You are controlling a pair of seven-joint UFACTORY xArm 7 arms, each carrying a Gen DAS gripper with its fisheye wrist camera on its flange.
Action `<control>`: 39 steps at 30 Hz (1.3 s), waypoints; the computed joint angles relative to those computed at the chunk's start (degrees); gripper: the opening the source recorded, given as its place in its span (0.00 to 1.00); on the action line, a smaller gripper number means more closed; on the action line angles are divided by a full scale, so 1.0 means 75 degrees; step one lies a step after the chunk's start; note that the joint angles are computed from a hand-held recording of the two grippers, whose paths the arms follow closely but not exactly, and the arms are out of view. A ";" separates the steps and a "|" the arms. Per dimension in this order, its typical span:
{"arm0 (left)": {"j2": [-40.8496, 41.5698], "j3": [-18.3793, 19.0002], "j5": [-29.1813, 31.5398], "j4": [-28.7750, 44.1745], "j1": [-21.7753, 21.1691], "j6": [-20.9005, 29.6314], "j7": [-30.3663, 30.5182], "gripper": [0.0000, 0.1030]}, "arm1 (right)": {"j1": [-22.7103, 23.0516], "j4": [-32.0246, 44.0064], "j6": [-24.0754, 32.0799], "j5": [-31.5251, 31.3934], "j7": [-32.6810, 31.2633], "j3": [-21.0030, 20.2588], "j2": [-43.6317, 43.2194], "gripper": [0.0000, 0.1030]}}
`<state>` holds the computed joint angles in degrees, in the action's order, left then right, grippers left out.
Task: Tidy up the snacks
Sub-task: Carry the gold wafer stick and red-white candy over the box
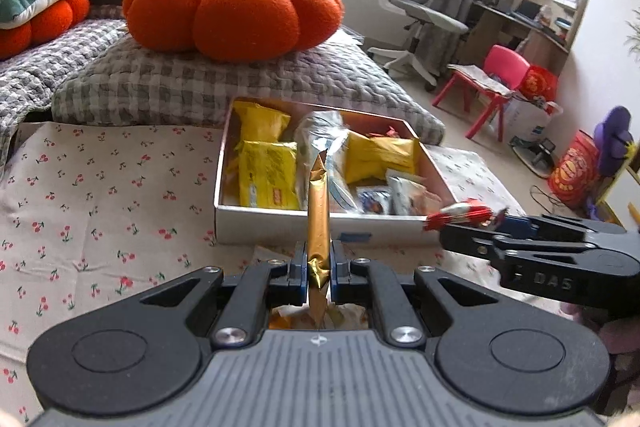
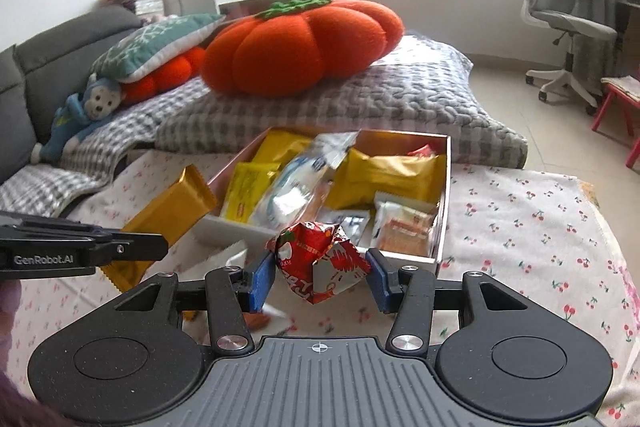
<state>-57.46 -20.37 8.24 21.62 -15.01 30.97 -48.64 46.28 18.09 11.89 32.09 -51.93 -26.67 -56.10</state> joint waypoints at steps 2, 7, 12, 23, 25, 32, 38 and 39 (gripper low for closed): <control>0.0243 0.0038 0.0061 0.0061 0.0188 -0.0167 0.0004 0.09 | 0.0192 0.0152 -0.0176 0.0043 -0.0017 -0.0092 0.0215 0.47; 0.0786 0.0066 0.0242 0.0206 0.0511 -0.0549 0.0072 0.09 | 0.0752 0.0472 -0.0538 0.0091 -0.0081 -0.0439 0.0709 0.48; 0.1268 0.0082 0.0393 0.0396 0.0762 -0.0833 0.0130 0.09 | 0.1367 0.0769 -0.0889 0.0106 -0.0074 -0.0838 0.1202 0.48; 0.2266 -0.0031 0.0826 0.0809 0.1343 -0.1399 0.0055 0.09 | 0.2453 0.1325 -0.1385 -0.0102 0.0182 -0.1766 0.1902 0.48; 0.2401 -0.0064 0.0901 0.0858 0.1432 -0.1470 0.0006 0.09 | 0.2605 0.1388 -0.1458 -0.0167 0.0226 -0.1921 0.1971 0.48; 0.2813 -0.0132 0.1142 0.1081 0.1725 -0.1685 -0.0204 0.09 | 0.2994 0.1530 -0.1619 -0.0446 0.0434 -0.2238 0.2070 0.49; 0.3031 -0.0438 0.1617 0.1320 0.2117 -0.1706 -0.0532 0.09 | 0.3170 0.1641 -0.1714 -0.0689 0.0658 -0.2347 0.2193 0.48; 0.3076 -0.0475 0.1706 0.1366 0.2170 -0.1704 -0.0571 0.09 | 0.3194 0.1656 -0.1728 -0.0722 0.0692 -0.2369 0.2202 0.48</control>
<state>-34.39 -23.93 21.03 31.86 1.27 18.19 -52.92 70.24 30.51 -1.07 26.68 -46.74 -44.44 -39.59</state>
